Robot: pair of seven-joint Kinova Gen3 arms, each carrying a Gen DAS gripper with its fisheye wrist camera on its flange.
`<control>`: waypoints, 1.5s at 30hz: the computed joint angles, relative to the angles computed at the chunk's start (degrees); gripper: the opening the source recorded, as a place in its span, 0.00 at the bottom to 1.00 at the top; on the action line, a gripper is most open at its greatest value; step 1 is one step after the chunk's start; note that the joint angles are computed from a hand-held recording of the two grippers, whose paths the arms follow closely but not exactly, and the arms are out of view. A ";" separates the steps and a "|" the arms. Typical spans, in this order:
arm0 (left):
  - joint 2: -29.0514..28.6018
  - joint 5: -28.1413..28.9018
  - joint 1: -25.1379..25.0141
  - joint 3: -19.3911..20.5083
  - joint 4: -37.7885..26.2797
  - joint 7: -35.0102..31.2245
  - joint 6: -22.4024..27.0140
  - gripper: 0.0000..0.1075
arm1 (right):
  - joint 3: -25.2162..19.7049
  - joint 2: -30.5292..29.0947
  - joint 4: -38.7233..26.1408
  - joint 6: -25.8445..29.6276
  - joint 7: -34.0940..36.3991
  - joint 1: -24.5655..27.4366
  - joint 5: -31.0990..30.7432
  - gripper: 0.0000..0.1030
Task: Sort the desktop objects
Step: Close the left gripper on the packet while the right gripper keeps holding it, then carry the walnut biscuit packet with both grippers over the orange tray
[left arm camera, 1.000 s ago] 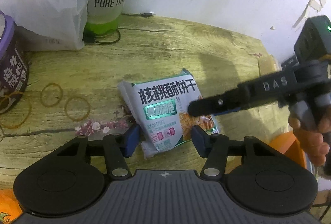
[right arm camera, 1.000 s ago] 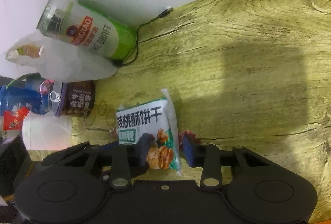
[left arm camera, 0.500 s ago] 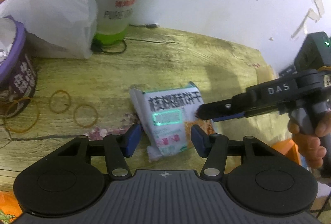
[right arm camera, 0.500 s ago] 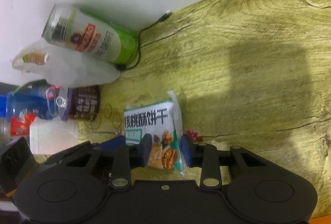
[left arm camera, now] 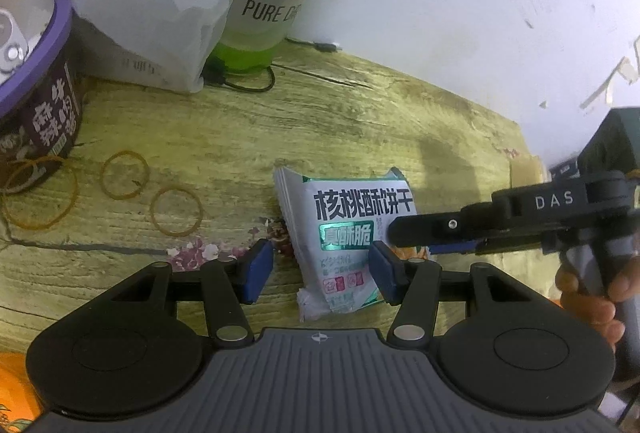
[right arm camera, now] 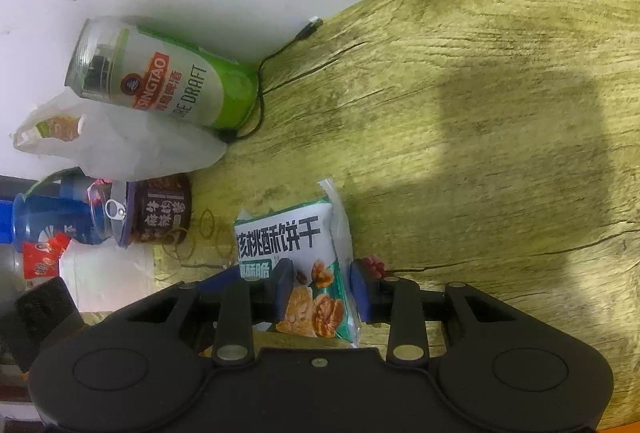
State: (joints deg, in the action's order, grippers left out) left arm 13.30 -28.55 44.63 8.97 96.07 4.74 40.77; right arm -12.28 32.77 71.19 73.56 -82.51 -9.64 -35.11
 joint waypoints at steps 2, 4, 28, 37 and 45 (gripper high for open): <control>0.02 -0.12 0.00 -0.19 0.43 0.79 -0.96 0.52 | -0.01 0.06 0.09 0.03 -0.06 0.14 -0.21 0.30; 0.12 -0.37 0.08 -0.36 0.68 1.30 -1.63 0.53 | -0.03 0.14 0.24 -0.02 -0.11 0.26 -0.43 0.31; -0.94 -1.84 1.08 0.34 -0.57 2.43 -0.44 0.43 | -0.03 -3.48 3.25 -1.93 1.96 0.86 -2.03 0.31; -1.78 -3.09 2.28 1.73 -2.18 3.71 2.72 0.43 | 0.44 -6.62 5.16 -1.80 2.58 0.99 -2.49 0.31; -2.32 -4.02 3.60 3.31 -4.81 3.55 6.26 0.43 | 1.36 -10.56 7.08 -1.03 2.50 1.41 -3.16 0.30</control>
State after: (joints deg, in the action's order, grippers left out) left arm 10.97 -32.57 48.22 12.29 91.26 8.29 47.03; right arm -10.92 22.22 78.27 72.52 -80.01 -8.23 -38.27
